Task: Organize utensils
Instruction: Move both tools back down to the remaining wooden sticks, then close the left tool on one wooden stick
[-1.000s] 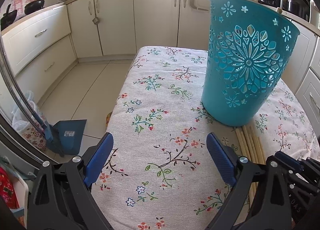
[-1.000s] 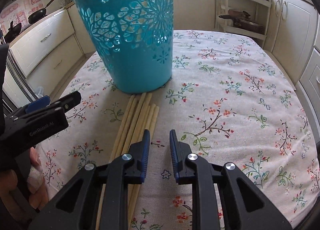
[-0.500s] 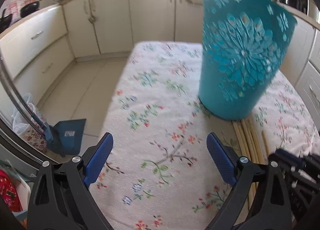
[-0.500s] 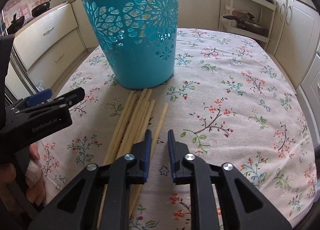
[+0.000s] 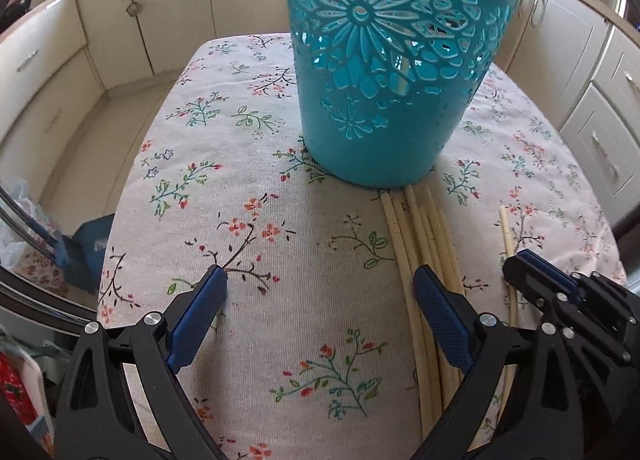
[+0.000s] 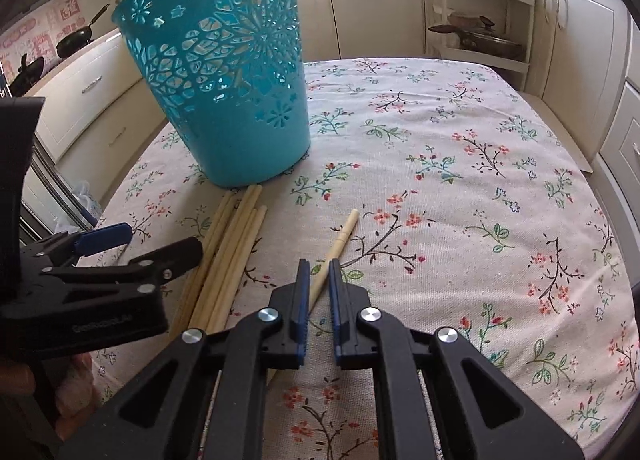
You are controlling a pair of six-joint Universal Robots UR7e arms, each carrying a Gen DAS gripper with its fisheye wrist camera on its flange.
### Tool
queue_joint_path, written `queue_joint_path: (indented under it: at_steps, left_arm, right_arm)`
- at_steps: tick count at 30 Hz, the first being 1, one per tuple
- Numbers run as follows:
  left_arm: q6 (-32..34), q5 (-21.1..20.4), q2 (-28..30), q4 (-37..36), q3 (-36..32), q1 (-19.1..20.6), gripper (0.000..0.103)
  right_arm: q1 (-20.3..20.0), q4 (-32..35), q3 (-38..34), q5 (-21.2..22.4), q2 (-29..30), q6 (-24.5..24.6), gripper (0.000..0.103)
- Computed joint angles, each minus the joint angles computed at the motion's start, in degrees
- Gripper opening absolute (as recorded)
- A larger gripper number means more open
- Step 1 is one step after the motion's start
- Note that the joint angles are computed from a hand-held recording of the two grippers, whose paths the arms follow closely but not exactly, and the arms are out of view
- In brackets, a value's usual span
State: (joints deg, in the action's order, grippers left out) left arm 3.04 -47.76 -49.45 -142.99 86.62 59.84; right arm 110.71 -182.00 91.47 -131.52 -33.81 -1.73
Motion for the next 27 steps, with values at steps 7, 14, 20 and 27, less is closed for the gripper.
queue_joint_path:
  at_steps: [7, 14, 20, 27]
  left_arm:
    - [-1.09, 3.67, 1.13, 2.21, -0.94, -0.84, 0.09]
    - [0.04, 1.64, 2.94, 5.11, -4.72, -0.96, 0.039]
    - [-1.75, -3.28, 3.35, 17.72, -10.21, -0.47, 0.005]
    - [-1.35, -13.38, -0.46, 34.27, -15.98, -0.65, 0.005]
  right_arm:
    - [-0.44, -0.05, 0.64, 1.78, -0.73, 1.1, 0.01]
    - [-0.9, -0.52, 1.19, 3.15, -1.24, 1.88, 0.01]
    - [-1.58, -1.34, 2.03, 5.41, -1.95, 3.38, 0.01]
    - [-1.79, -1.82, 2.33, 6.25, -2.09, 3.88, 0.01]
